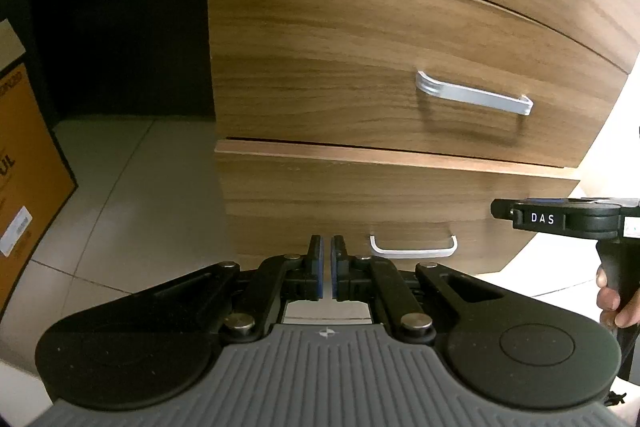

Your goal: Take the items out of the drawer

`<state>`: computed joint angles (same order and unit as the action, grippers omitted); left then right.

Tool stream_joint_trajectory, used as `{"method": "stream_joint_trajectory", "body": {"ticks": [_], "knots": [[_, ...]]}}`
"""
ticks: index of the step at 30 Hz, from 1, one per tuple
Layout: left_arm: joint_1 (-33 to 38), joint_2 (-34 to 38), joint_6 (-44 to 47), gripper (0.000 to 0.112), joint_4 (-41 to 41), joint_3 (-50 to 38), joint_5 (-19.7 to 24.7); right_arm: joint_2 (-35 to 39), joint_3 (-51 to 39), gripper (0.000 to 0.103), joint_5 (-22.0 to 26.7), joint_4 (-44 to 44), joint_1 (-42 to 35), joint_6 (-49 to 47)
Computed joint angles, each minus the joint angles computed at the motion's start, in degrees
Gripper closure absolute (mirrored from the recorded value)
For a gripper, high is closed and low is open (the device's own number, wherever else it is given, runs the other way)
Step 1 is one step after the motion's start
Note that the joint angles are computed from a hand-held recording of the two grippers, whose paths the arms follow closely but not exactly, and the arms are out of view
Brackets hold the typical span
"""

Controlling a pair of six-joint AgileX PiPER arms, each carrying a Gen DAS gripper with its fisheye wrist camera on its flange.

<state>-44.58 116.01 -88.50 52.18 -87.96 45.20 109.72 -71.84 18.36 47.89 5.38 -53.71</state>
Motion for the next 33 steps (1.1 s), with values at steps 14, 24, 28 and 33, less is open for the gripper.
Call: {"method": "stream_joint_trajectory", "body": {"ticks": [14,24,28,33], "knots": [[-3.39,-3.29,1.69,0.098,-2.09,-3.91,3.63,-10.22,4.6,0.042,6.4,-3.22,-3.34,3.03],[-9.15,-5.85,2.86,0.085,-2.17,-7.4,10.86,-10.82,-5.66,0.035,16.04,-12.25,-6.15,13.28],[-11.16,-7.01,1.2,0.075,-2.83,-7.96,14.11,-14.86,-3.49,0.024,19.2,-12.25,-7.4,13.15],[-13.9,-9.29,-1.46,0.057,-2.11,-7.14,17.49,-19.29,-1.03,0.015,24.77,-11.94,-9.8,10.54]]}}
